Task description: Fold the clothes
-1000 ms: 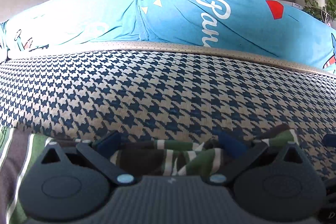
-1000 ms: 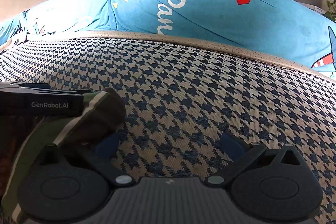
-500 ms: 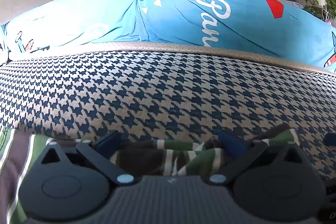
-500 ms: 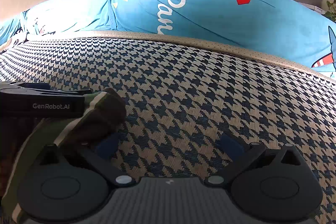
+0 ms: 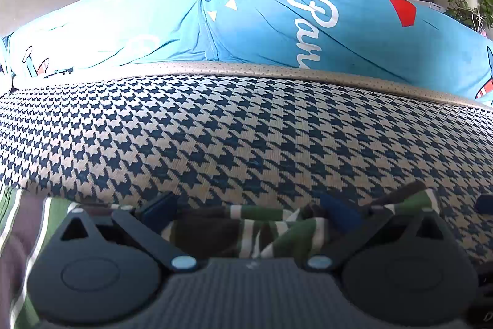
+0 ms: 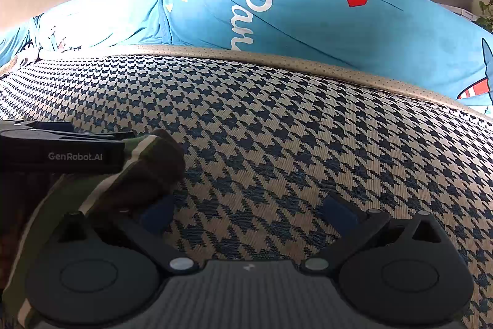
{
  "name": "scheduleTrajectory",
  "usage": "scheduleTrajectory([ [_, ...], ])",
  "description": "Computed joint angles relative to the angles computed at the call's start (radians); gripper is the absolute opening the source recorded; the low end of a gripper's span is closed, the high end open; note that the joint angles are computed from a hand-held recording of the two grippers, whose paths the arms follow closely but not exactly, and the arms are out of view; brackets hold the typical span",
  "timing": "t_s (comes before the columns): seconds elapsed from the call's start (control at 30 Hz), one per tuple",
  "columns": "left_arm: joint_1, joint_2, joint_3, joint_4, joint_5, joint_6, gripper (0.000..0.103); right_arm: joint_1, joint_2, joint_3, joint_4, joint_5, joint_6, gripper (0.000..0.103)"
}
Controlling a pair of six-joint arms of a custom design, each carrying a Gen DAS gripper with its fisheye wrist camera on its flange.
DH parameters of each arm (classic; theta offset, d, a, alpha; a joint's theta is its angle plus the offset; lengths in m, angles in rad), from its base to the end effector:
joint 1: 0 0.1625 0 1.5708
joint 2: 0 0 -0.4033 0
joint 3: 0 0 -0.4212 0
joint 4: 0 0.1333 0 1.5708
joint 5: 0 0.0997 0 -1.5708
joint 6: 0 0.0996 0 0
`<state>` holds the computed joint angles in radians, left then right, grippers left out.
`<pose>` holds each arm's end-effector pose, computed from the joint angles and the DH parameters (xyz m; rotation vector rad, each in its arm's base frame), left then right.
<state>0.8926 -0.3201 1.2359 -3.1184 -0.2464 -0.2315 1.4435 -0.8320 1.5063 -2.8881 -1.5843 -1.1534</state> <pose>-0.2816 -0.7160 -0.0054 -0.0508 1.9406 -1.1967 0.0369 -0.7509 0.1778 1.3008 -2.3211 0.6999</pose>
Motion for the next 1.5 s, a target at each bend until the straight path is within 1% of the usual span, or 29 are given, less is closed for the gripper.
scheduleTrajectory([
  [0.8,0.000,0.001,-0.001,0.004,0.000,-0.006,0.103,0.000,-0.001,0.002,-0.003,0.000,0.001,0.103],
  [1.5,0.001,0.002,0.000,-0.021,-0.007,0.008,0.103,0.001,-0.001,0.003,-0.002,0.000,0.001,0.103],
])
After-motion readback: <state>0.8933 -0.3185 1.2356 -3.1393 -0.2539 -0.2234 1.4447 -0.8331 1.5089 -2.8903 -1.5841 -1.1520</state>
